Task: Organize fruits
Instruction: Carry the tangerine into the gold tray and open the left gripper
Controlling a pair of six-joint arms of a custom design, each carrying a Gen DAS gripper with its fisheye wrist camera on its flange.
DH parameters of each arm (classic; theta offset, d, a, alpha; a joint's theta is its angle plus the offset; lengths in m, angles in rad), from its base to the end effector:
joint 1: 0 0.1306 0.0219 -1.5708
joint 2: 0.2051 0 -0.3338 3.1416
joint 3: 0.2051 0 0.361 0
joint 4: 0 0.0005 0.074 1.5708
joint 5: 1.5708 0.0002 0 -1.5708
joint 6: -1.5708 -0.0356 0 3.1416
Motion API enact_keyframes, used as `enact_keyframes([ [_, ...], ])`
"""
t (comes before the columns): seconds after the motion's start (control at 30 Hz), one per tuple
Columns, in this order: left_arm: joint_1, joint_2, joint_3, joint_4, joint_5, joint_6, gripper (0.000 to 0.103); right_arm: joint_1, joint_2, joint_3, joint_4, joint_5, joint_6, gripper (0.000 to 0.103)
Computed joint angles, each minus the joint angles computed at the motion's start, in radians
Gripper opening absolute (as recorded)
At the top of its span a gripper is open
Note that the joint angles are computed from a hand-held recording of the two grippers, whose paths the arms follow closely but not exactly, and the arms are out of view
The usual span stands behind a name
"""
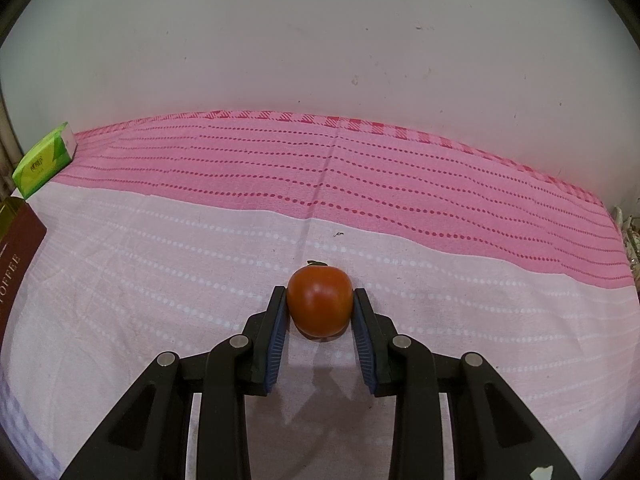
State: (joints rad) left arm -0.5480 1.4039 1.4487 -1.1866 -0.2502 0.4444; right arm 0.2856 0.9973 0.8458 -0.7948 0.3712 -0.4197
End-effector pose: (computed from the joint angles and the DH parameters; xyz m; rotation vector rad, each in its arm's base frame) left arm 0.3801 -0.2223 0.3816 0.0647 2.6483 0.0182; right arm 0.3118 0.0776 0.3005 0.3097 2.4144 -0.1573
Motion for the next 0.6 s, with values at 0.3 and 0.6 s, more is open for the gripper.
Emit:
enact_keyframes([
  [0.3, -0.021, 0.026, -0.019, 0.016, 0.044, -0.047, 0.040, 0.000, 0.001, 0.004, -0.003, -0.001, 0.003, 0.030],
  [0.6, -0.033, 0.080, 0.013, 0.043, 0.024, -0.082, 0.041, -0.002, 0.001, 0.002, -0.001, -0.005, 0.003, 0.030],
])
